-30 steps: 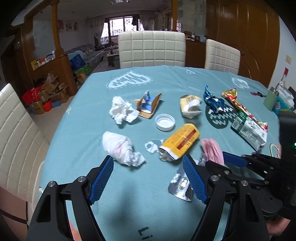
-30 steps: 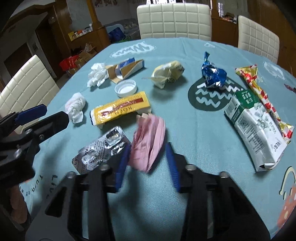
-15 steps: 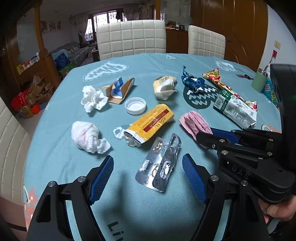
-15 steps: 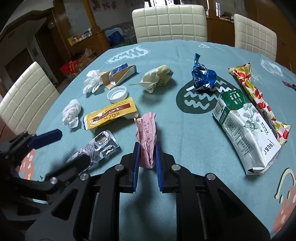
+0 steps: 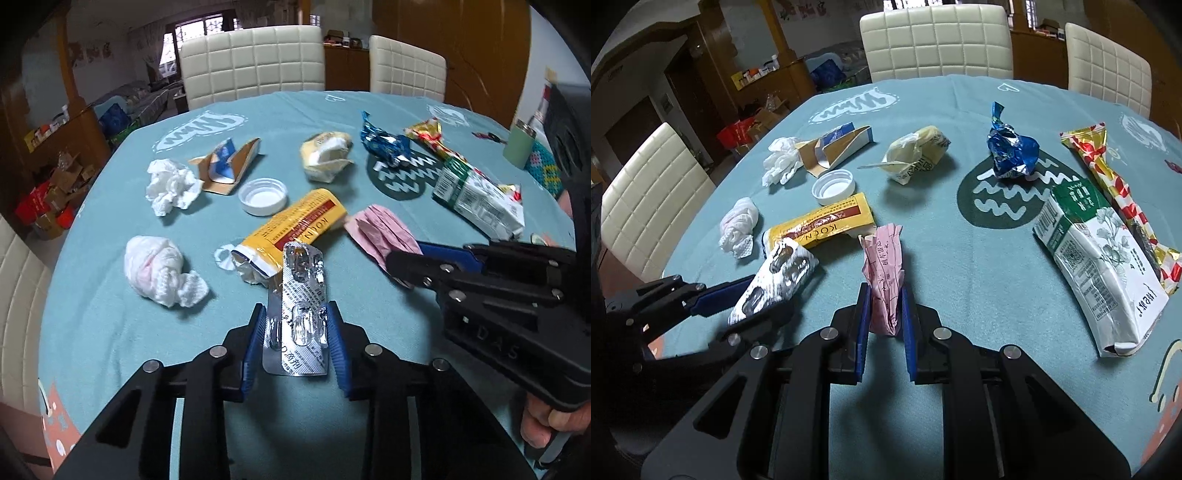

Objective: Collect trash
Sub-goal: 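Grasp the pink paper with the right tool while the left tool grasps the silver blister pack, then carry both items to the bin and open the left tool to drop the blister pack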

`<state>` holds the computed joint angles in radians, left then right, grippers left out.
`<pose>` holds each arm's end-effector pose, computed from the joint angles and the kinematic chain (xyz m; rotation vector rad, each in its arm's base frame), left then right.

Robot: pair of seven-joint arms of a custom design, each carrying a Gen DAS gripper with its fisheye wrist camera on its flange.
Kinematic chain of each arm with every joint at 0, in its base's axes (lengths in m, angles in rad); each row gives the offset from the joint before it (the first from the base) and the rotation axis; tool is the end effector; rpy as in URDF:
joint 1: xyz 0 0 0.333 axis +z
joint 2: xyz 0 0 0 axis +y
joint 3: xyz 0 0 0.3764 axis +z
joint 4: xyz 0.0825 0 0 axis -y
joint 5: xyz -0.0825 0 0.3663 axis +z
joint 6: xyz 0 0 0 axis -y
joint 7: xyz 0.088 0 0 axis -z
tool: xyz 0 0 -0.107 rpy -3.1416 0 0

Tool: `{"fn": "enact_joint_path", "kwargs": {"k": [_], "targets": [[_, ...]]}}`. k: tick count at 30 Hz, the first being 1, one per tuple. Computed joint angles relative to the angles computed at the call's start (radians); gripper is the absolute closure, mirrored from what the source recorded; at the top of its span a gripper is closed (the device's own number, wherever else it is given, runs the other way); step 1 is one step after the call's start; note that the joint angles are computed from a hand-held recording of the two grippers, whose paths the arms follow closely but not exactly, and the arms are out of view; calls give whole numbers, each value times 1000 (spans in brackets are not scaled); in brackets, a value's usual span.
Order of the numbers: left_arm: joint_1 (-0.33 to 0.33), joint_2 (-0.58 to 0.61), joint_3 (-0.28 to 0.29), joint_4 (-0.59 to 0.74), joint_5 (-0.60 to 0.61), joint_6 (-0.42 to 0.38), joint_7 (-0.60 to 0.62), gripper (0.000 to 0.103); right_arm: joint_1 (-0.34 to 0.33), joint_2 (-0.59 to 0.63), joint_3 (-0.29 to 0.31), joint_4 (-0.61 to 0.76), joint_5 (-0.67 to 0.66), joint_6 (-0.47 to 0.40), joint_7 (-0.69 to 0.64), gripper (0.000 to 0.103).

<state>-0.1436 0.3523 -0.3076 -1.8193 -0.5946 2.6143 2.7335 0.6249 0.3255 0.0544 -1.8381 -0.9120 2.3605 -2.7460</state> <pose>0.6258 -0.2605 0.4650 -0.6334 2.7487 -0.9290 0.5210 0.4028 0.4435 -1.0975 2.3129 -0.6506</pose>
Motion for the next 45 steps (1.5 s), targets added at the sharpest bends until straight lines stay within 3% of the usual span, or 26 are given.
{"fn": "enact_joint_path", "kwargs": {"k": [11,17,28,36,45], "targets": [[6,74,31,123,49,17,-142,73,5,56,-7,89,18,16,-98,85],[36,86,18,139,48,57,-156,73,16,115,-20,186,55,26,-206,85],[70,139,31,228,83,50,-229,73,46,240,-51,388,157,45,-416,85],[96,177,39,290,103,17,-277,73,61,358,-83,599,250,-10,-587,85],[144,180,29,307,72,14,-275,73,89,428,-118,736,305,-41,-675,85]]}}
